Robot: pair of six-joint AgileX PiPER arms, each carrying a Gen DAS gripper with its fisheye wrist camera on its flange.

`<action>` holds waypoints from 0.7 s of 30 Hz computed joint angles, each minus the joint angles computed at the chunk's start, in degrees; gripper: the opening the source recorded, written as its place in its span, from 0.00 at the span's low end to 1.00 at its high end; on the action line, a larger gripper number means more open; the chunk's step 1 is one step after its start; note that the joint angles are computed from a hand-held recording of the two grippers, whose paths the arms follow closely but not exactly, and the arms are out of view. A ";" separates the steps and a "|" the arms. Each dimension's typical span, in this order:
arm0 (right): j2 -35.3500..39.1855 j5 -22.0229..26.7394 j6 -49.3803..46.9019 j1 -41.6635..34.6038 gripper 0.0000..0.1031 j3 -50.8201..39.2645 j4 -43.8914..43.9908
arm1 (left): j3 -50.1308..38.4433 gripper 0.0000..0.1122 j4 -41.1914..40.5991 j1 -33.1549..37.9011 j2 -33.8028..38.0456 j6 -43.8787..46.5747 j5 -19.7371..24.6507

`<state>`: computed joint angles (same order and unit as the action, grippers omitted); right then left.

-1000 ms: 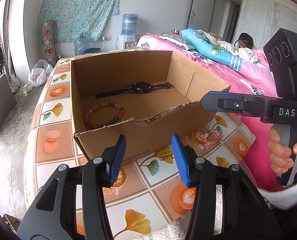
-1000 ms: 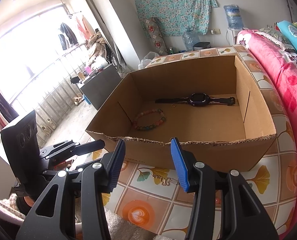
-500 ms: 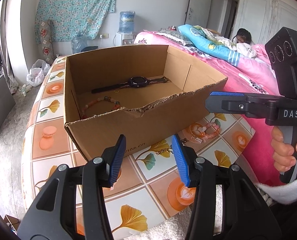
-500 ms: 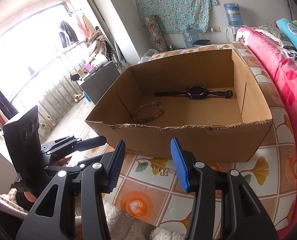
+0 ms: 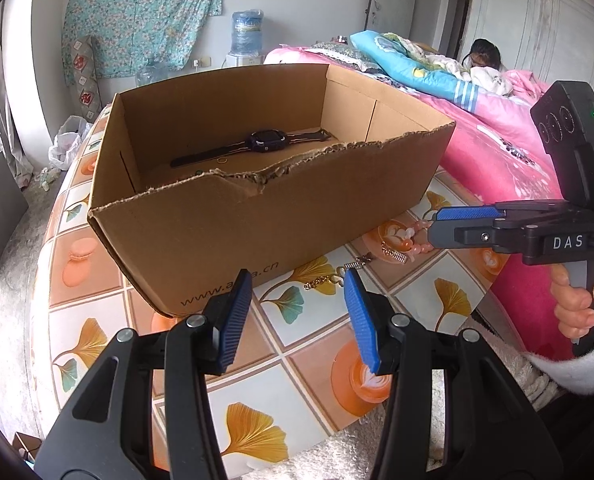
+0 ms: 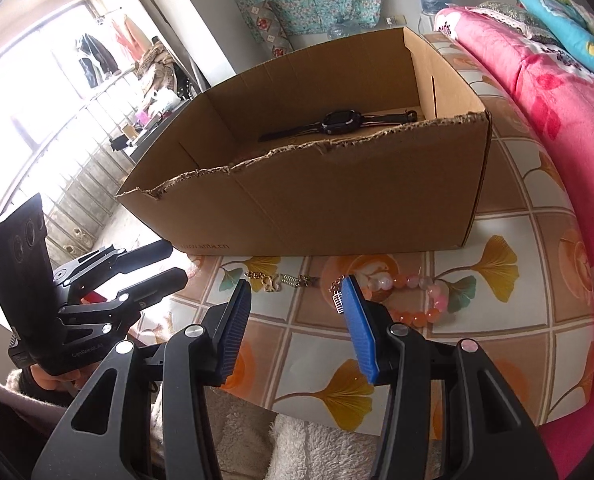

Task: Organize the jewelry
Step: 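Withdraw both grippers from the box toward the gold butterfly chain, then close the left gripper on the gold butterfly chain while the right gripper grips it too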

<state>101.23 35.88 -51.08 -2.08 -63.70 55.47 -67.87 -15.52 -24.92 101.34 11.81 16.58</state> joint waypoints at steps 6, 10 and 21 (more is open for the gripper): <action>1.81 -0.65 1.24 0.65 0.45 -1.79 0.01 | -1.71 0.41 -4.84 1.31 1.62 4.86 0.71; 2.40 -1.07 1.67 2.04 0.41 -1.99 -1.27 | -2.55 0.41 -7.34 0.87 3.08 8.17 1.03; 4.74 -0.67 3.53 4.88 0.37 -2.56 -4.70 | -8.36 0.24 14.47 -4.43 9.54 -3.81 2.71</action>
<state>105.97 35.21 -47.54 2.81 -66.26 50.77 -76.23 -1.04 -29.34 110.88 8.00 19.29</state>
